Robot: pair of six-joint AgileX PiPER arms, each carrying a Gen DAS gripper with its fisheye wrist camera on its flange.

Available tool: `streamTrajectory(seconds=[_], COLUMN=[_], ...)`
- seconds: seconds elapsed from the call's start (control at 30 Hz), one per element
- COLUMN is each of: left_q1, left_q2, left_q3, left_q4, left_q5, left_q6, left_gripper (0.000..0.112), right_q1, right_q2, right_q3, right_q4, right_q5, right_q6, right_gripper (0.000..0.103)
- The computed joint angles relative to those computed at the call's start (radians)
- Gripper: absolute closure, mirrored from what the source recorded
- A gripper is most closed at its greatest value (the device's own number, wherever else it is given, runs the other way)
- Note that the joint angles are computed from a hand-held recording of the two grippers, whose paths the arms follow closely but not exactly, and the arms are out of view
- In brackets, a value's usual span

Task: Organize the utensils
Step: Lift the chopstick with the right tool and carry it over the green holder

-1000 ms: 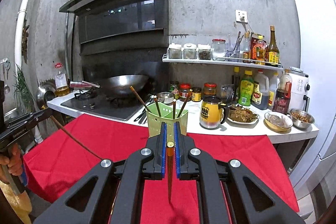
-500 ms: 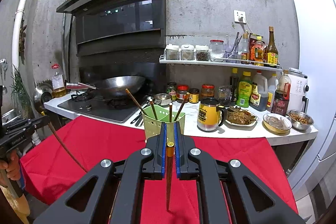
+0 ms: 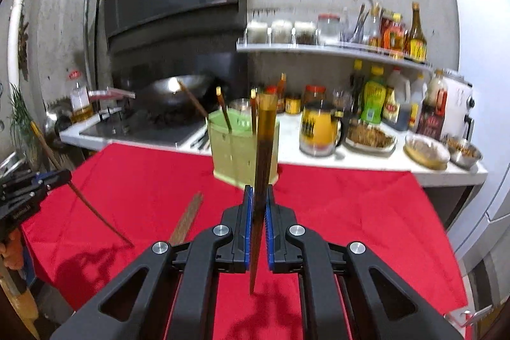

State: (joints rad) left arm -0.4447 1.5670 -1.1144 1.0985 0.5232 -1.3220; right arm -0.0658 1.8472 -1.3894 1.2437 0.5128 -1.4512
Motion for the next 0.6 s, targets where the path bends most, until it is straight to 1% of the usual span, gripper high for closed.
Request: streamTrajectory(seconds=[0.07, 0.13, 0.2, 0.27, 0.37, 0.43, 0.5, 0.6], left_q1=[0.002, 0.001, 0.007, -0.002, 0.022, 0.040, 0.062, 0.090], left_q2=[0.012, 0.016, 0.004, 0.000, -0.002, 0.015, 0.046, 0.114], left_q3=[-0.003, -0.006, 0.004, 0.011, 0.001, -0.034, -0.095, -0.235], left_q4=[-0.043, -0.076, -0.100, -0.054, -0.018, -0.003, -0.023, -0.062], left_q5=[0.004, 0.009, -0.011, -0.012, -0.052, -0.072, -0.087, -0.095], left_q6=[0.046, 0.076, 0.097, 0.054, 0.019, 0.023, 0.056, 0.137], left_gripper=[0.105, 0.105, 0.106, 0.106, 0.106, 0.106, 0.106, 0.106], right_q1=[0.005, 0.004, 0.006, 0.003, 0.003, 0.007, 0.015, 0.031], right_q2=[0.014, 0.017, 0.010, 0.005, 0.012, 0.025, 0.047, 0.113], right_q3=[-0.003, 0.002, 0.007, 0.006, -0.018, -0.053, -0.109, -0.264], right_q4=[-0.037, -0.040, -0.044, -0.039, -0.036, -0.036, -0.030, -0.039], right_q5=[-0.002, -0.002, -0.010, -0.008, -0.010, -0.015, -0.032, -0.040], right_q6=[0.033, 0.032, 0.029, 0.020, 0.020, 0.028, 0.035, 0.093], right_gripper=[0.096, 0.096, 0.097, 0.097, 0.097, 0.097, 0.097, 0.097])
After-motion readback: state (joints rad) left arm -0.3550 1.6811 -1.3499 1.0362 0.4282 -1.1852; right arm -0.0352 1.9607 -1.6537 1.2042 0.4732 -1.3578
